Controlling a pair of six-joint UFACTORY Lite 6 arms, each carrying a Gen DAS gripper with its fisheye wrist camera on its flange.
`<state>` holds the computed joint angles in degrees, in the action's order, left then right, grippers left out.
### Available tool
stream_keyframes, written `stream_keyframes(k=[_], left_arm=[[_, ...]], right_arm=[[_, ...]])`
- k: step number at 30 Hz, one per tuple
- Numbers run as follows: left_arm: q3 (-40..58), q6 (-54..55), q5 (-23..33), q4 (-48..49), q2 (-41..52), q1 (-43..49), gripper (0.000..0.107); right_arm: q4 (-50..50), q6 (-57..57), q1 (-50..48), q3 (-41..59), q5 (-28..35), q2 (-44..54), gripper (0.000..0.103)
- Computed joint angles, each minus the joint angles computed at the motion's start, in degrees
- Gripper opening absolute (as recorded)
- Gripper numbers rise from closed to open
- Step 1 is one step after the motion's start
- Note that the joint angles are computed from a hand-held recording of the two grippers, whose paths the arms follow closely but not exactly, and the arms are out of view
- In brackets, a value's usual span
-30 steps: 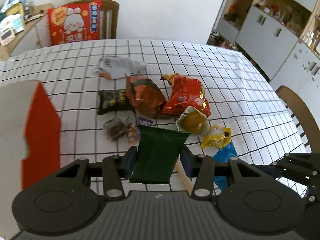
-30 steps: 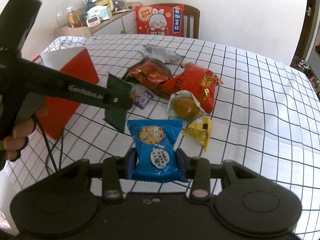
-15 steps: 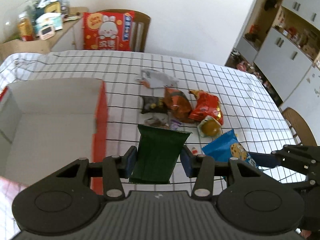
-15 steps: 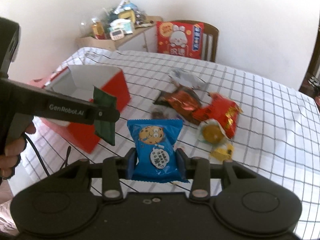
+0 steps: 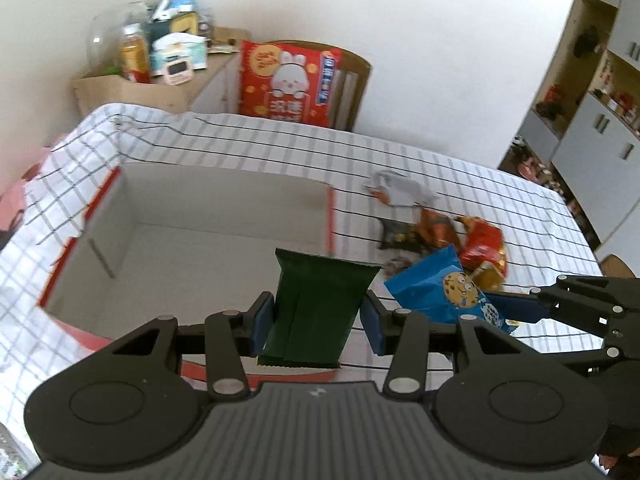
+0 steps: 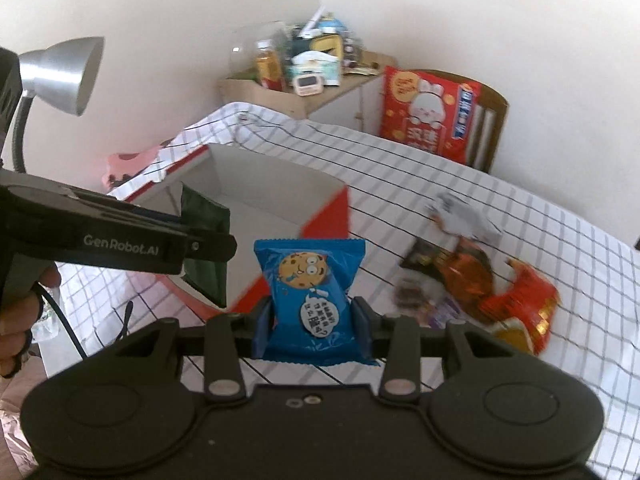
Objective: Organize snacks
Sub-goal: 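Carry the green bar and blue packet over the open red box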
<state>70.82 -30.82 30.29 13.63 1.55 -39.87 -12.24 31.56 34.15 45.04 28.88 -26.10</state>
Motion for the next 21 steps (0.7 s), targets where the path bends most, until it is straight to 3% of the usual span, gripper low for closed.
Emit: stream_keyframes(k=[10, 21], left_arm=[[0.2, 10.4, -0.3, -3.7, 1.1, 12.2, 0.046], [10.4, 21.2, -0.3, -8.9, 15.5, 23.3, 0.046]], right_arm=[[-6.2, 7.0, 5.0, 14.0, -5.5, 20.6, 0.040], [-3.8, 3.7, 5.6, 32.0, -6.7, 42.8, 0.040]])
